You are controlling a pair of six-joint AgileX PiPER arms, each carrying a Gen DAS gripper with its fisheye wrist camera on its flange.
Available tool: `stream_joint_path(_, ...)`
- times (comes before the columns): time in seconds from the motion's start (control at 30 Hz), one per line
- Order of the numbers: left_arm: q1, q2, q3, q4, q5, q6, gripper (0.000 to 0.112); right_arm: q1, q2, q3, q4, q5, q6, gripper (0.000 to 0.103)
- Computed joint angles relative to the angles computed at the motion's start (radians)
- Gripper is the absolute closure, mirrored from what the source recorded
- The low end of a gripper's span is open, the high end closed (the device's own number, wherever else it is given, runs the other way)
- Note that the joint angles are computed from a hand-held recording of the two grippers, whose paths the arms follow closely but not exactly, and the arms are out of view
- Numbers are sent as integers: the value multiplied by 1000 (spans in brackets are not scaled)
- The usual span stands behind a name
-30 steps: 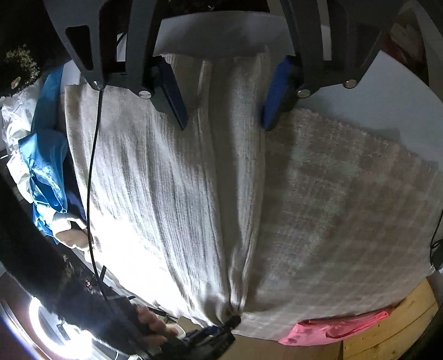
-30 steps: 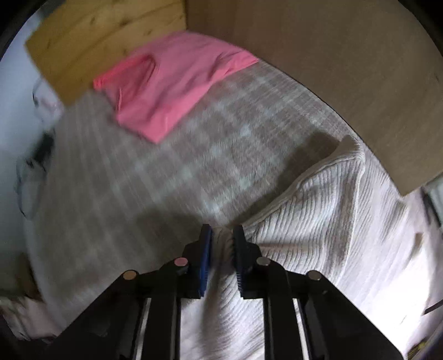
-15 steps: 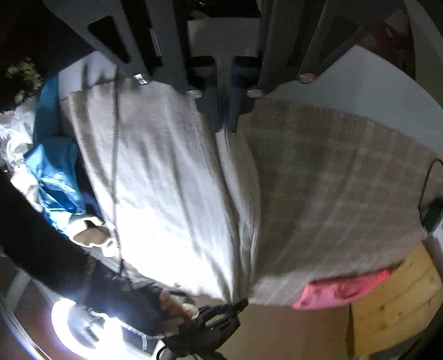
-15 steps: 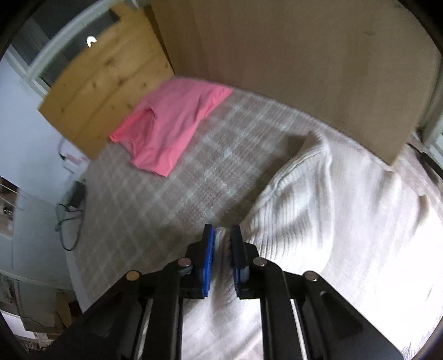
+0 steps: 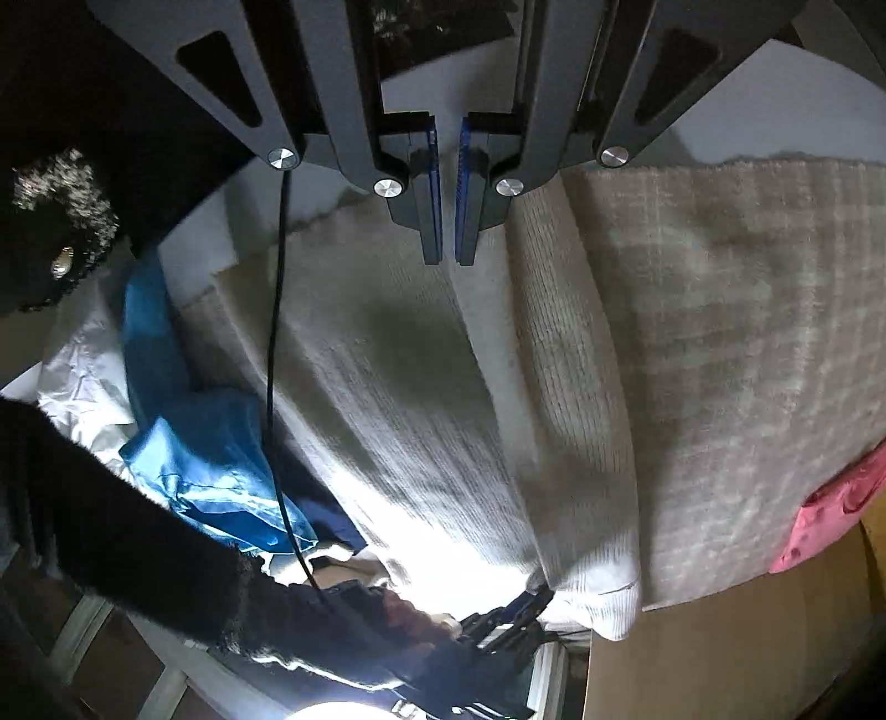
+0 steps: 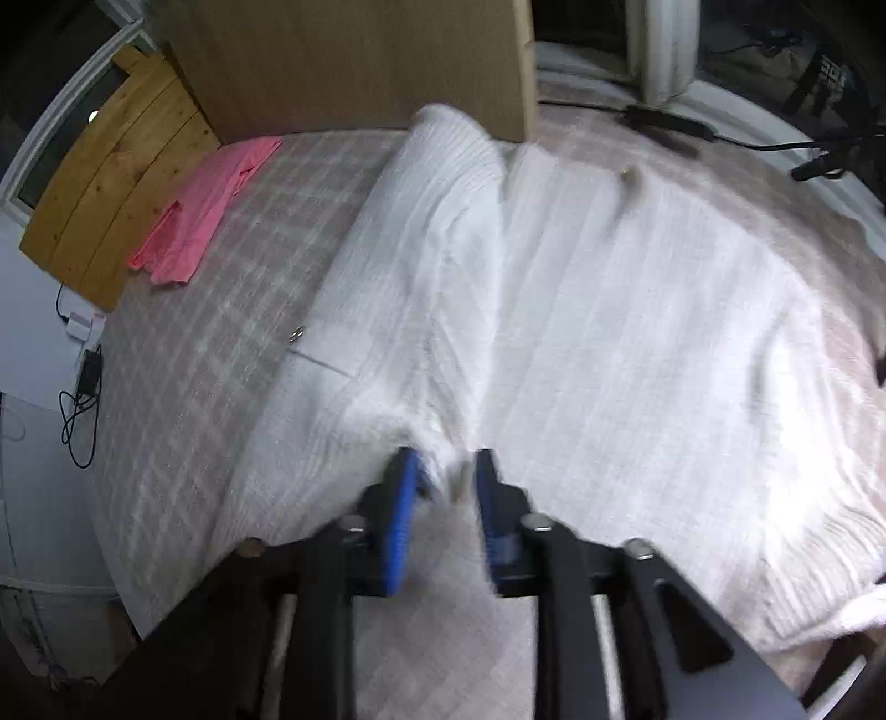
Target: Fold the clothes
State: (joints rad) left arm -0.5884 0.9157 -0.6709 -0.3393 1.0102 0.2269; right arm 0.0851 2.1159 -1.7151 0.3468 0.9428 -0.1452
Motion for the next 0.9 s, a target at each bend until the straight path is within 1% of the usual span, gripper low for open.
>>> stream_joint_path(0.1,123,-18,-34,-42,70,86,108,-7,-59,48,-9,-65,1,72)
stream_joint_path(0.17,234,-26,-54,-78,104,161,108,-8,-78,59,48,-72,-33,72)
stream_joint_path(0.23,302,-22,-53,-118,111,203,107,11,-79,63,84,-68,-67,72)
stream_joint_path(0.27,317,-15,-46,-123,98,205,107,30,-75,66,86,-72,-77,72)
stream_joint_path(0.33,275,15,-23,-106,40,183,107,66,-59,69,61,-79,-72,72)
stream_joint_path(0.4,177,46,6,-67,-43,139,107,105,-25,55,8,-87,-35,72)
stream_joint_path(0.47,88,85,29,-39,-113,104,107,122,-5,68,-37,-112,2,72)
stream_joint_path(0.5,50,115,40,-34,-148,95,107,117,-14,83,-26,-120,-2,72)
stream_joint_path(0.57,9,164,55,-40,-186,93,106,104,-37,111,2,-132,-13,72)
stream_joint_path(0.6,-5,171,63,-50,-206,106,103,97,-48,125,16,-138,-19,72)
stream_joint_path(0.67,-24,176,45,-24,-195,85,102,48,-151,230,66,-160,-75,72)
stream_joint_path(0.73,-6,166,24,-20,-160,76,102,-16,-278,336,82,-181,-119,72)
stream_joint_path(0.8,21,151,6,-30,-129,76,103,-114,-434,468,18,-214,-99,65)
stream_joint_path(0.83,32,143,-3,-35,-118,76,103,-177,-510,525,-29,-222,-76,56)
stream_joint_path(0.87,34,136,-13,-34,-113,65,103,-226,-562,568,-72,-227,-49,52)
stream_joint_path(0.9,31,130,-23,-28,-111,47,102,-280,-611,611,-130,-226,-5,52)
